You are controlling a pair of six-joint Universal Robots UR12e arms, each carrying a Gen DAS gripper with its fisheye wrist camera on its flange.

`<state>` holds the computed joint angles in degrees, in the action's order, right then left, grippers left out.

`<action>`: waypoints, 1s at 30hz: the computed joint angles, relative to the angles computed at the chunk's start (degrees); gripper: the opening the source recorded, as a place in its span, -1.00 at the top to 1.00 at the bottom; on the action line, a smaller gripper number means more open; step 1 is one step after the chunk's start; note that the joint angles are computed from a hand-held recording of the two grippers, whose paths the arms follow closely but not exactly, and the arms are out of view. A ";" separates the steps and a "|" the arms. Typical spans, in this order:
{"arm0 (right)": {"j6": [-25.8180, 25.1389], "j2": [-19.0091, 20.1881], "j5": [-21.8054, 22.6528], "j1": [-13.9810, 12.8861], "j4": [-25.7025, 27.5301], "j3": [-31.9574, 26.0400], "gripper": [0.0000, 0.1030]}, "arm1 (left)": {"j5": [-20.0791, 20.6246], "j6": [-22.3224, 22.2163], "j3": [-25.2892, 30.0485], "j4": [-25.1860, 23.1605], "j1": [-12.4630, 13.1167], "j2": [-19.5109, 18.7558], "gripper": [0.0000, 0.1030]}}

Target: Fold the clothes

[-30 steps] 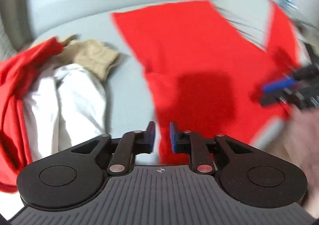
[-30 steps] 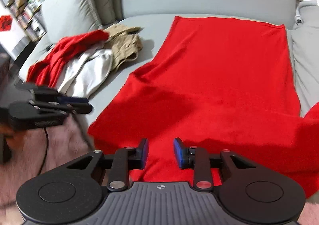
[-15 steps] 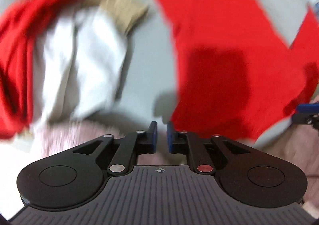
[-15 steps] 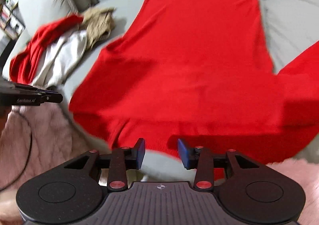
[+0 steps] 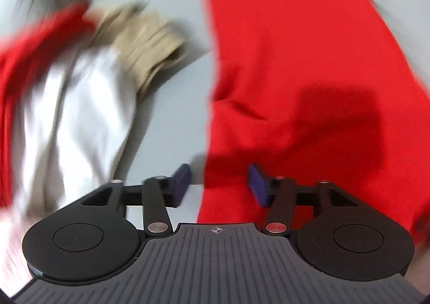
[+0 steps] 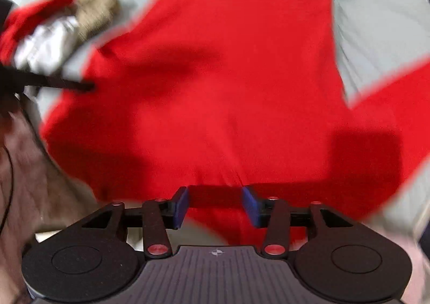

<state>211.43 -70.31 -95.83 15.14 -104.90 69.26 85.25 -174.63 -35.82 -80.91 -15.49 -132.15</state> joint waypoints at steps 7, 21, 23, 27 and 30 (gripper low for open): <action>3.87 -4.76 -0.38 -0.88 -10.79 7.29 0.02 | -5.85 5.71 -8.60 6.72 -0.03 6.03 -0.06; 18.45 -5.30 1.45 -6.13 -16.96 12.10 -0.05 | -4.87 16.96 -13.19 4.82 -2.73 8.06 -0.13; 19.96 -5.44 -0.17 -6.12 -13.48 11.38 -0.07 | -4.97 16.39 -13.02 4.49 -2.74 7.99 -0.13; 20.77 -8.35 0.28 -7.17 -18.74 14.62 -0.06 | -4.74 16.86 -14.00 5.72 -2.64 8.23 -0.14; 16.40 -9.71 -2.80 -7.46 -22.49 15.61 -0.06 | -4.73 16.51 -13.54 5.12 -2.64 7.99 -0.15</action>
